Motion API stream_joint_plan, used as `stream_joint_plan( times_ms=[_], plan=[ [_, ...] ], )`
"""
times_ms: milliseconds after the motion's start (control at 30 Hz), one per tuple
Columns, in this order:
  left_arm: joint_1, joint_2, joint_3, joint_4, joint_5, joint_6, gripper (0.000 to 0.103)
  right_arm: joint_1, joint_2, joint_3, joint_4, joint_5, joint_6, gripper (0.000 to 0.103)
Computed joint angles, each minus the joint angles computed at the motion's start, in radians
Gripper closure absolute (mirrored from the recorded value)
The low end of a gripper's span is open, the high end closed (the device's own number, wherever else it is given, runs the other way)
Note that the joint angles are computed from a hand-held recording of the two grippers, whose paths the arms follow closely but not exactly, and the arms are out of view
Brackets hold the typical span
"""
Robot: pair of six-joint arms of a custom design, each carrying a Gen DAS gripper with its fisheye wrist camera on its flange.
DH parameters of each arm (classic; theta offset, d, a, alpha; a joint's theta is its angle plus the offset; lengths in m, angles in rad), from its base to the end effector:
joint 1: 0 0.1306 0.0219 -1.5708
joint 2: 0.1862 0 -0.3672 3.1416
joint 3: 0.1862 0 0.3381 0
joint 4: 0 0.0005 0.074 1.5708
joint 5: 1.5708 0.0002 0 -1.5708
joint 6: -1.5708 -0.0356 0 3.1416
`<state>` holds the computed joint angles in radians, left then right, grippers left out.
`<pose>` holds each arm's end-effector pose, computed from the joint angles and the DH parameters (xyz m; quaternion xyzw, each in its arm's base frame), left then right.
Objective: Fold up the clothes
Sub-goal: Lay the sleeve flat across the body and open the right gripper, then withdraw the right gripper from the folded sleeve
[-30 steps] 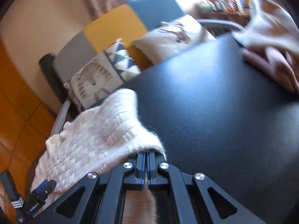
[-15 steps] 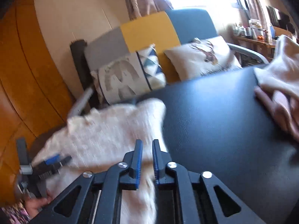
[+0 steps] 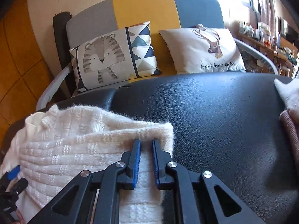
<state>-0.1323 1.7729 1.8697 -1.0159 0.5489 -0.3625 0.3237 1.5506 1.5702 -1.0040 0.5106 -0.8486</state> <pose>0.5532 -0.0929 0.4200 0.3074 0.8629 -0.2197 0.3356 0.4594 0.1353 0.4118 0.3108 0.8756 -0.0467 0.3667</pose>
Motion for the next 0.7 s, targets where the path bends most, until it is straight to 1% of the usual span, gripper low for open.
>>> stream_joint_plan(
  times_ms=[67, 100, 133, 167, 200, 233, 267, 300, 333, 367, 400, 433, 467, 500, 533, 567, 600, 633, 700],
  plan=[
    [0.002, -0.001, -0.002, 0.003, 0.006, 0.003, 0.015, -0.005, -0.015, -0.012, 0.014, -0.021, -0.006, 0.093],
    [0.002, -0.001, -0.004, 0.005, 0.006, 0.004, 0.015, 0.002, -0.025, -0.004, -0.016, -0.022, -0.040, 0.092],
    [0.002, -0.001, -0.004, 0.005, 0.006, 0.004, 0.015, 0.014, -0.037, -0.001, -0.025, -0.010, -0.059, 0.086],
    [0.002, -0.001, -0.004, 0.005, 0.006, 0.005, 0.015, 0.037, -0.056, -0.011, -0.007, 0.009, -0.056, 0.083],
    [0.002, -0.001, -0.004, 0.005, 0.006, 0.006, 0.015, 0.065, -0.073, -0.022, 0.014, 0.023, -0.025, 0.082],
    [0.002, -0.001, -0.004, 0.005, 0.007, 0.007, 0.015, 0.095, -0.077, -0.021, 0.004, 0.043, 0.003, 0.082],
    [0.002, -0.001, -0.004, 0.005, 0.007, 0.007, 0.015, 0.127, -0.077, -0.022, -0.022, 0.077, 0.015, 0.082],
    [0.003, -0.001, -0.004, 0.005, 0.009, 0.008, 0.015, 0.144, -0.080, -0.031, -0.037, 0.093, 0.010, 0.082],
    [0.003, -0.002, -0.005, 0.005, 0.010, 0.008, 0.015, 0.157, -0.077, -0.034, -0.079, 0.111, -0.009, 0.082],
    [0.003, -0.001, -0.005, 0.006, 0.010, 0.009, 0.015, 0.155, -0.066, -0.047, -0.138, 0.123, -0.041, 0.080],
    [0.003, -0.001, -0.005, 0.006, 0.009, 0.009, 0.015, 0.141, -0.080, -0.057, -0.147, 0.088, -0.078, 0.076],
    [0.003, -0.002, -0.005, 0.007, 0.010, 0.010, 0.015, 0.123, -0.105, -0.089, -0.117, 0.052, -0.098, 0.071],
    [0.003, -0.002, -0.007, 0.008, 0.011, 0.011, 0.015, 0.108, -0.117, -0.094, -0.113, 0.019, -0.128, 0.069],
    [0.004, -0.002, -0.007, 0.009, 0.012, 0.011, 0.015, 0.093, -0.127, -0.098, -0.110, -0.013, -0.158, 0.069],
    [0.004, -0.002, -0.008, 0.010, 0.012, 0.012, 0.015, 0.093, -0.127, -0.081, -0.129, -0.026, -0.202, 0.069],
    [0.004, -0.003, -0.009, 0.011, 0.012, 0.012, 0.015, 0.111, -0.127, -0.062, -0.126, 0.002, -0.237, 0.069],
    [0.004, -0.003, -0.009, 0.012, 0.012, 0.012, 0.015, 0.133, -0.123, -0.050, -0.102, 0.033, -0.231, 0.069],
    [0.004, -0.003, -0.010, 0.012, 0.013, 0.013, 0.015, 0.155, -0.119, -0.037, -0.076, 0.065, -0.222, 0.069],
    [0.005, -0.003, -0.010, 0.012, 0.017, 0.014, 0.015, 0.195, -0.088, -0.007, 0.024, 0.085, -0.164, 0.069]
  ],
)
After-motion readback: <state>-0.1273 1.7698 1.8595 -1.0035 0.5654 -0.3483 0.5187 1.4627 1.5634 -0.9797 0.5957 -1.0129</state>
